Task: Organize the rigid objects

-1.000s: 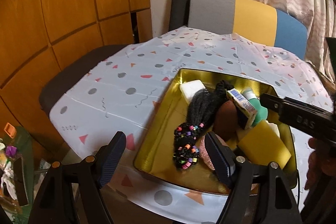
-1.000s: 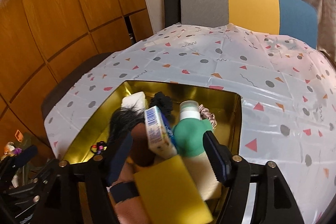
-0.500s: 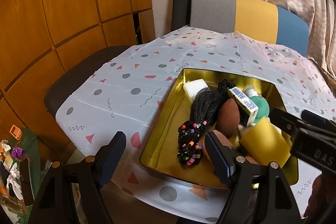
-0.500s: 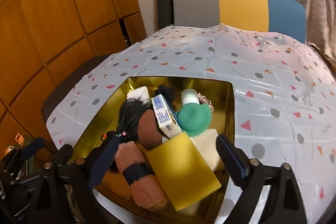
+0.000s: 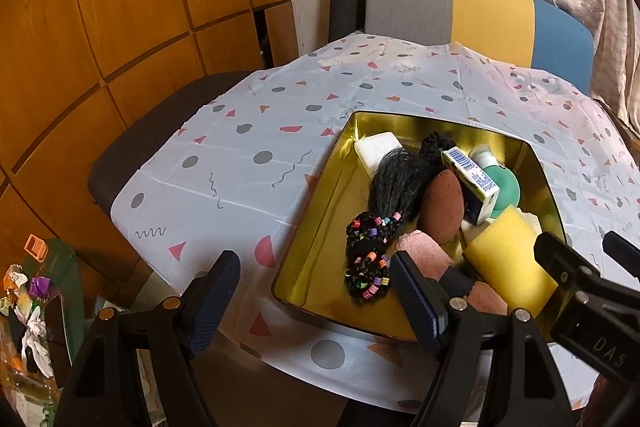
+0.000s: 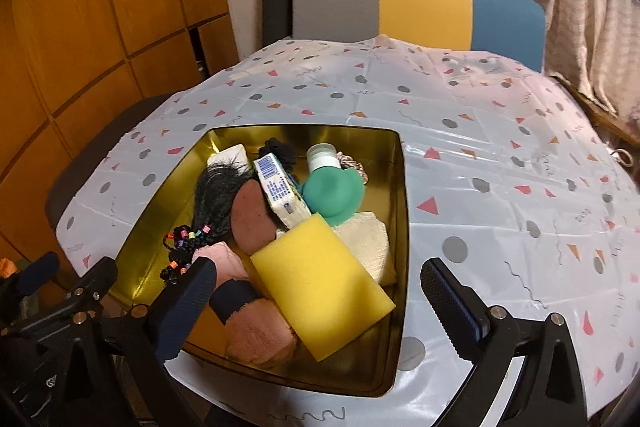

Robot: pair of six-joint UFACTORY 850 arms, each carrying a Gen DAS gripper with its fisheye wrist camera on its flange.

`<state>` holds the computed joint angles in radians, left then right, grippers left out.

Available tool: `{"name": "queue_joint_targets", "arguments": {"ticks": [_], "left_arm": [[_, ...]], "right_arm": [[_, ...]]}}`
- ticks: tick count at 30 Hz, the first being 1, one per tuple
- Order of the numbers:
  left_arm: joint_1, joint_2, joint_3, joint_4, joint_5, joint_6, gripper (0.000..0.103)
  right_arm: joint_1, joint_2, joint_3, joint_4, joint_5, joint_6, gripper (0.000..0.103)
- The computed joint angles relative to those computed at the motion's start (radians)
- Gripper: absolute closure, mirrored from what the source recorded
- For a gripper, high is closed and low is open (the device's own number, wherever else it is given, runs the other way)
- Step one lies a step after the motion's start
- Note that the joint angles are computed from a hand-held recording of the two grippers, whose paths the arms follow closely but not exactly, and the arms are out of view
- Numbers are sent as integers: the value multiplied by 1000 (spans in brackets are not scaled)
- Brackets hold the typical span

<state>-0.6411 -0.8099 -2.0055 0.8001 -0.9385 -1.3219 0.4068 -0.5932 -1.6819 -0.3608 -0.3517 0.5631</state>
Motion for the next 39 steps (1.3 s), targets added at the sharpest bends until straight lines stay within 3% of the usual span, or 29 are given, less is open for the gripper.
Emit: {"name": "queue_joint_targets", "arguments": {"ticks": [6, 12, 15, 39], "left_arm": [[5, -3, -11, -26, -16, 29, 25], [-2, -11, -24, -10, -38, 40, 25], [-5, -10, -24, 1, -43, 38, 25], [-6, 1, -11, 14, -30, 33, 25]], "right_arm": [[15, 15, 15, -185, -13, 198, 0], [21, 17, 20, -172, -9, 187, 0], [31, 12, 20, -264, -32, 268, 0], [23, -2, 5, -226, -56, 241, 0]]}}
